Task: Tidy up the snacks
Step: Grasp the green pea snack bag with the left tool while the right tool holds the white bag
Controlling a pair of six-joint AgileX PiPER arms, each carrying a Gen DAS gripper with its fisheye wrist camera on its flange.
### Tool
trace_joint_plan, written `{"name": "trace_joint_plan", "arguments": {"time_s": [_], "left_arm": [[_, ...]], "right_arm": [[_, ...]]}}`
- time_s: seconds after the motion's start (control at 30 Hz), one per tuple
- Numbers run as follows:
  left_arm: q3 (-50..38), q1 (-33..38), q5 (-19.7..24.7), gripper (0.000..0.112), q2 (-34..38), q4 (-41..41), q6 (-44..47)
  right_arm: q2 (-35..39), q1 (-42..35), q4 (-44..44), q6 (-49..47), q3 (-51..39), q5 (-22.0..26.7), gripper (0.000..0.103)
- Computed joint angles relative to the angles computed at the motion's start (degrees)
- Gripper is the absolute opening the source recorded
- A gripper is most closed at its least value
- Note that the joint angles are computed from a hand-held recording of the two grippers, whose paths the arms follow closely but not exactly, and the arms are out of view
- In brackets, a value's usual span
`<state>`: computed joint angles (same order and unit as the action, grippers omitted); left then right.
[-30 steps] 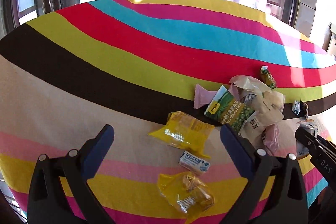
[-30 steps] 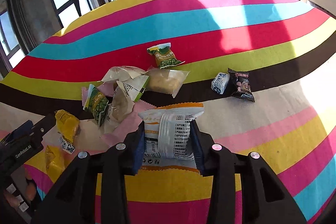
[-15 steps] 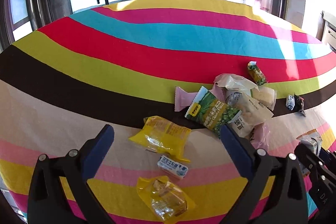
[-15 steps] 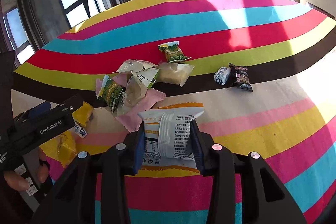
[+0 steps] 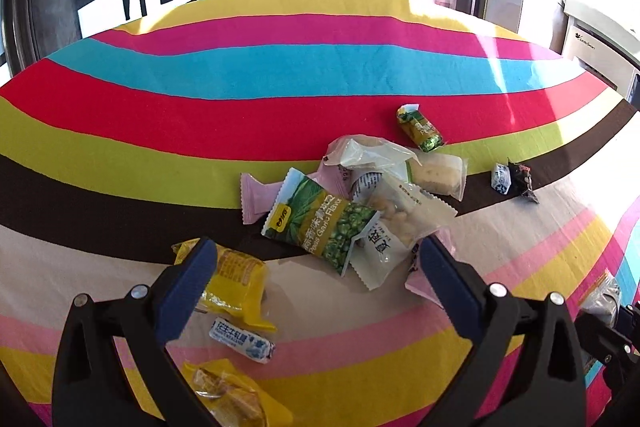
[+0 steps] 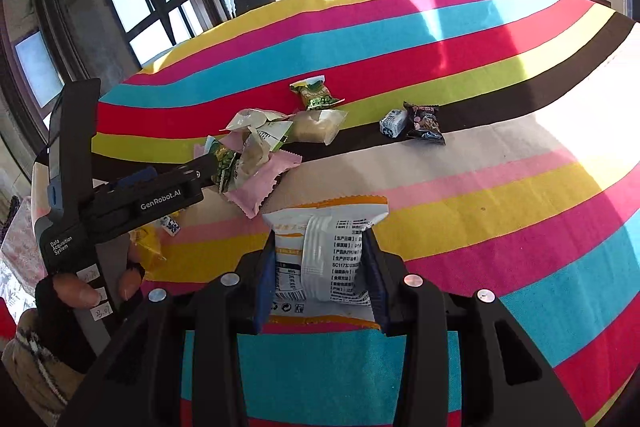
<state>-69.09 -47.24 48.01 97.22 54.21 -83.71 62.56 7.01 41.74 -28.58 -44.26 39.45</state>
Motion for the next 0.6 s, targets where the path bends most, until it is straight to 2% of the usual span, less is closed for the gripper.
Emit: {"name": "trace_joint_plan", "arguments": {"time_s": [0.07, 0.17, 0.2, 0.3, 0.33, 0.47, 0.57, 0.6], "left_arm": [[2.81, -0.07, -2.44, 0.101, -1.28, 0.79, 0.15], [4.87, 2.38, -9.22, 0.101, -3.19, -2.11, 1.78], [3.39, 2.72, -8.73, 0.101, -2.21, -3.19, 3.16], [-7.57, 4.03, -1.57, 0.101, 5.41, -9.08, 15.68], [-10.06, 5.01, -0.49, 0.101, 7.21, -10.49, 17.72], [-15.13, 9.43, 2.43, 0.101, 10.30, -13.70, 16.16], [-18.85, 12.42, 3.88, 0.101, 13.50, -19.24, 19.06], [-18.78, 12.02, 3.98, 0.097, 13.75, -17.89, 18.19]], "right_arm": [[-0.99, -3.29, 3.77, -3.96, 1.01, 2.43, 0.039], [-1.92, -6.32, 6.83, -7.71, 1.99, 4.50, 0.039], [-2.09, -6.88, 7.52, -8.63, 2.15, 4.98, 0.039], [-2.19, -9.27, 10.11, -11.26, 2.49, 7.25, 0.039], [-2.34, -9.94, 10.52, -11.78, 2.61, 7.66, 0.039], [-3.07, -13.69, 12.36, -14.86, 3.51, 9.64, 0.039], [-2.63, -15.18, 12.77, -15.64, 4.26, 10.16, 0.039], [-2.36, -15.28, 12.71, -15.55, 4.42, 10.27, 0.039]]}}
